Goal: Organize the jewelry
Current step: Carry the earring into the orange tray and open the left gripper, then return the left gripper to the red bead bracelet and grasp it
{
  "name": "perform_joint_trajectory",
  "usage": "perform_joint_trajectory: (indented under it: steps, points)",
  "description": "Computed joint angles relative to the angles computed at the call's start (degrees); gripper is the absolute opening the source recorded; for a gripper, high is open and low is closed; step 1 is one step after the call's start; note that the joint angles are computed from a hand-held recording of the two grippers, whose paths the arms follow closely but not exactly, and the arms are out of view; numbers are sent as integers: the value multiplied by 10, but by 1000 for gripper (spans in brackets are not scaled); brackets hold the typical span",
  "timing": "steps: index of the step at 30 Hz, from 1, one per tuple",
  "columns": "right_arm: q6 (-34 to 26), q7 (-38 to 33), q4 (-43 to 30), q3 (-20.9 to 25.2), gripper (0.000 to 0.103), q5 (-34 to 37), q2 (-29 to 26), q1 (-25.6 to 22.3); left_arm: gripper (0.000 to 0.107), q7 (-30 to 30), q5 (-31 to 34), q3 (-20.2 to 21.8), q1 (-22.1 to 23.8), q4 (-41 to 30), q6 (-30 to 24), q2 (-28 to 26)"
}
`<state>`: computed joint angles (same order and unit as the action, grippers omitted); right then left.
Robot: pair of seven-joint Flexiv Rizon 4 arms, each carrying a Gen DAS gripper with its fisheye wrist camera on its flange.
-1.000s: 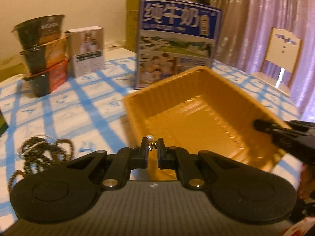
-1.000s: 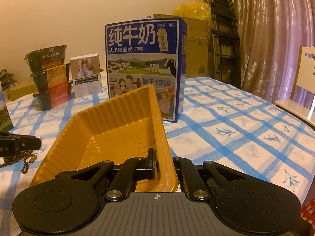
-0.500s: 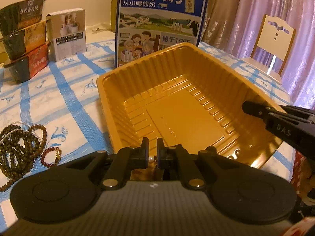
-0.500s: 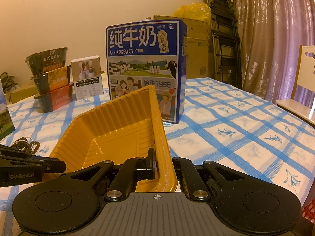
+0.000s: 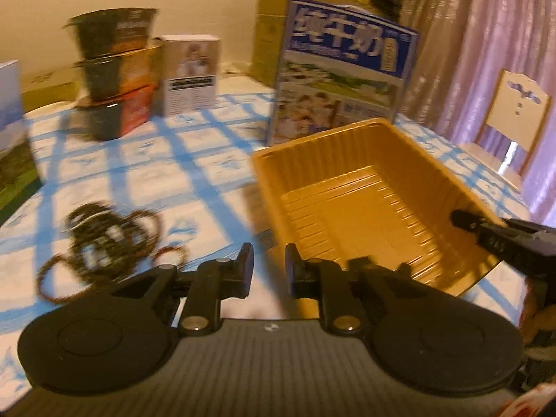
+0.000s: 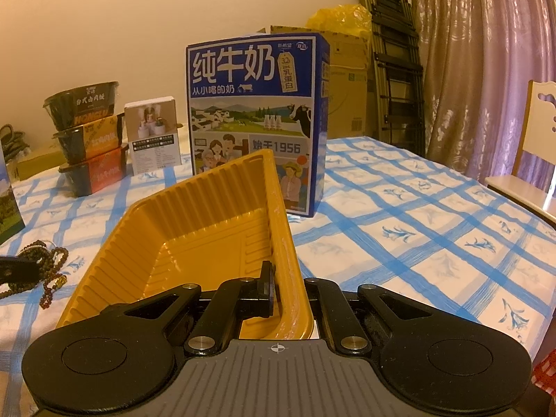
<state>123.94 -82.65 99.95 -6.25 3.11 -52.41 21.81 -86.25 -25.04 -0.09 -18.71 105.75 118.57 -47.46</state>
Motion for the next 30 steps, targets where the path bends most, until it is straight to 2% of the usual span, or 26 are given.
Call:
perform_joint_trajectory:
  steps: [7,13,30]
  points:
    - [-2,-3,4,-2,6,2,2,1,17,-24,-79,35,-37,84,25,29]
    - [-2,-8,10,-7,6,11,6,9,17,-31,-116,36,-50,122,32,36]
    - [-1,-12,11,-5,6,12,7,8,17,-6,-132,44,-65,102,21,14]
